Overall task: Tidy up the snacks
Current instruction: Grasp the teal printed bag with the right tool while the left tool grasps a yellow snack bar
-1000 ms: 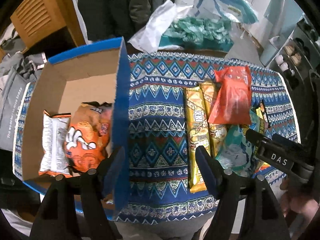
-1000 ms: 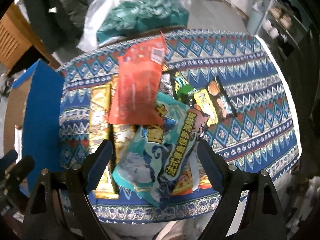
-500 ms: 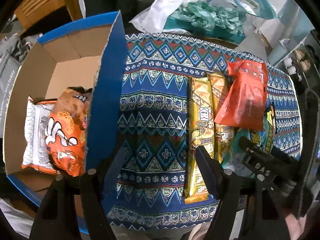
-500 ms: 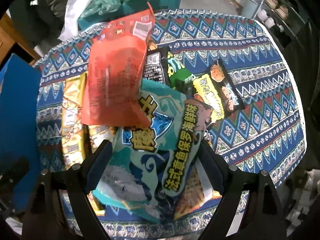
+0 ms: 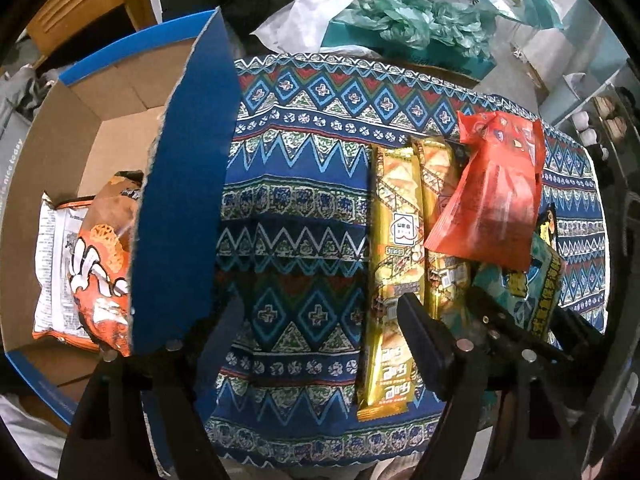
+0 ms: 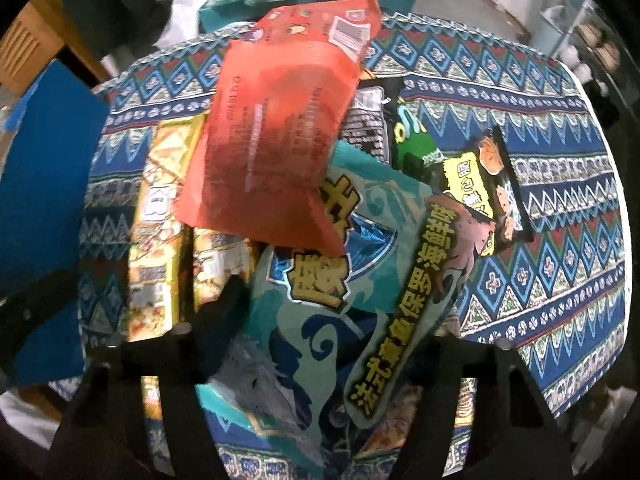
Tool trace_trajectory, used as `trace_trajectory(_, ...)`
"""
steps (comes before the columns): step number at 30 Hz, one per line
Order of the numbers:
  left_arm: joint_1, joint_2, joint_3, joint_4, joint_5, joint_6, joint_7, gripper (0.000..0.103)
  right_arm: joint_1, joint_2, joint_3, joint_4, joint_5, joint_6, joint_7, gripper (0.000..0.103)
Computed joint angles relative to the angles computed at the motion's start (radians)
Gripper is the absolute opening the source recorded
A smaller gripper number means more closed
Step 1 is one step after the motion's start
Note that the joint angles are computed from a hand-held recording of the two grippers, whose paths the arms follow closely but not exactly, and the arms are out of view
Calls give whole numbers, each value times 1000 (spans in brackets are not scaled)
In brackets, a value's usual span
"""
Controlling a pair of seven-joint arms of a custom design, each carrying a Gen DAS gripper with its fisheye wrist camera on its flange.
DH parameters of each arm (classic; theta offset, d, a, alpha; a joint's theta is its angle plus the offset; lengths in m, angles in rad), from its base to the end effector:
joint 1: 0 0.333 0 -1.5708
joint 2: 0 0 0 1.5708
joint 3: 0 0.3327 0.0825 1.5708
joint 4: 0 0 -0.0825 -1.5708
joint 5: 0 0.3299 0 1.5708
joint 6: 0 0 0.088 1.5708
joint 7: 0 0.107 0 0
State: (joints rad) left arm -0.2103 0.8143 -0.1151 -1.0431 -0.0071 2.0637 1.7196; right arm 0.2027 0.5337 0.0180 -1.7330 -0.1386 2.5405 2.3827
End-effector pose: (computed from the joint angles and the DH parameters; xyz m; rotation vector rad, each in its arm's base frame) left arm 0.7167 -0.2078 0.4028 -1.6533 2.5681 -0.3329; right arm 0.6440 0.1443 0.3500 -1.4860 2.4808 -0.2249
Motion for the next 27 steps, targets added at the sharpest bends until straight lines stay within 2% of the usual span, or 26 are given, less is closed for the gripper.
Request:
trace_trajectory(3,-4,15,-7,34,-11,-37,-6,80,-10,-21,3,-36,-6,35,-28,56)
trace_trajectory(7,-19,4,-7,12,-2,-14,-2,80,-15,-57,-4,-83,-25,39,-59,56)
trace_trajectory(12,-37,38,-1,55,10,-47,-14,80,-18,-110,-24,-146,-61,51,-75,56)
trace_trajectory(17,-53,86,2,116,19,-83,-27,80,-61,-160,0,-224,5,116,-93,56)
trace_trajectory(24,-75,120,11,126,43,-84,-42,80,-76,-238,6,-326,42,160,-116,56)
trace_trajectory(27,-68,104,4,65,42,-36,-25,82,-80,-239,9,-326,61,163,-128,56)
